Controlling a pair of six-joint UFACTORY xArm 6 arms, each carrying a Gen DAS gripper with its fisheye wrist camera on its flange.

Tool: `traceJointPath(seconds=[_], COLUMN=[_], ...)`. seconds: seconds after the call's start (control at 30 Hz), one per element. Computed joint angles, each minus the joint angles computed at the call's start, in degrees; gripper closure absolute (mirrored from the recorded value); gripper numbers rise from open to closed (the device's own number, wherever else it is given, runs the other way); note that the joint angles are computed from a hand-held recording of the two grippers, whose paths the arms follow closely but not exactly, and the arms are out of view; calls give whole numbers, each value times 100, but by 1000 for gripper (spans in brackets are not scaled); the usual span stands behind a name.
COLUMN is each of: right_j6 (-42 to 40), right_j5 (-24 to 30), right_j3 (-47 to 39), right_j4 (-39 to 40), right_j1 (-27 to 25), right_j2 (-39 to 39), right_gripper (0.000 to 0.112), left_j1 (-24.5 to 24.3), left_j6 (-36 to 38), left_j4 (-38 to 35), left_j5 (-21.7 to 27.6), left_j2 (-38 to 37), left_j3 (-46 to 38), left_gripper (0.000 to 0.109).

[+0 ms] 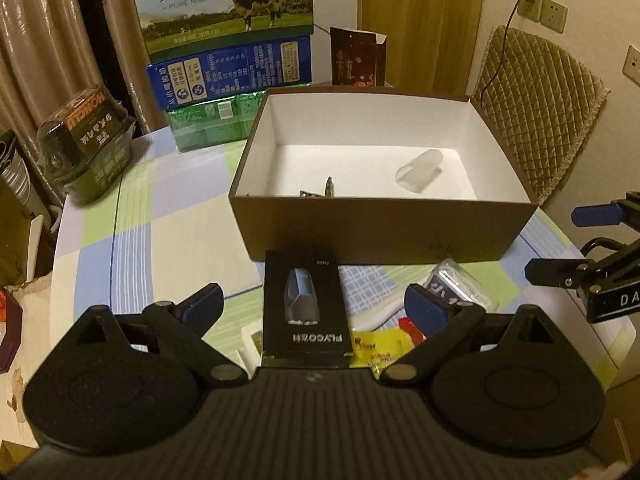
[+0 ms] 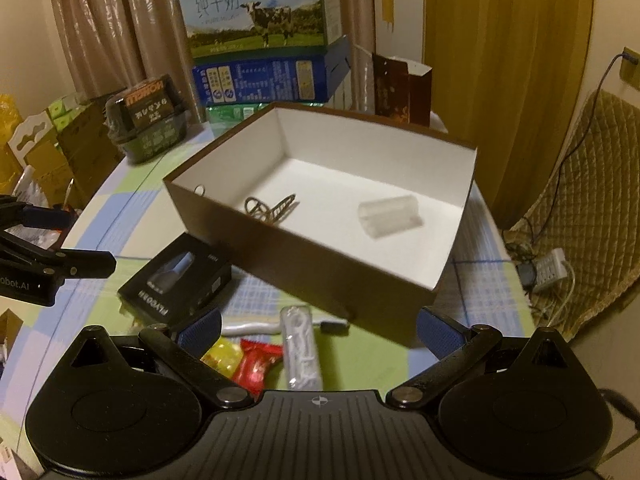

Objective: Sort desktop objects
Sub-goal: 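Withdraw both tools from the box toward the remaining items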

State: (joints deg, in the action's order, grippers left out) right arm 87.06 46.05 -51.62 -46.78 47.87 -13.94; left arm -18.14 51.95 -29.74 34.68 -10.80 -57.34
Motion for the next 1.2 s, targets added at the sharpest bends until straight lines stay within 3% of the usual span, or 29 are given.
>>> traceJointPath(seconds=[1.2], right_j6=[476], right_j5=[-70], right_j3=[165], right_j4=[617], right_j1=[273], right_j2=[314], right_gripper=[11], left_j1=[26], left_j6=[-195], left_j4=[493], left_j5=[102], left_j2=[-198], left_j3=[621], left_gripper=[13])
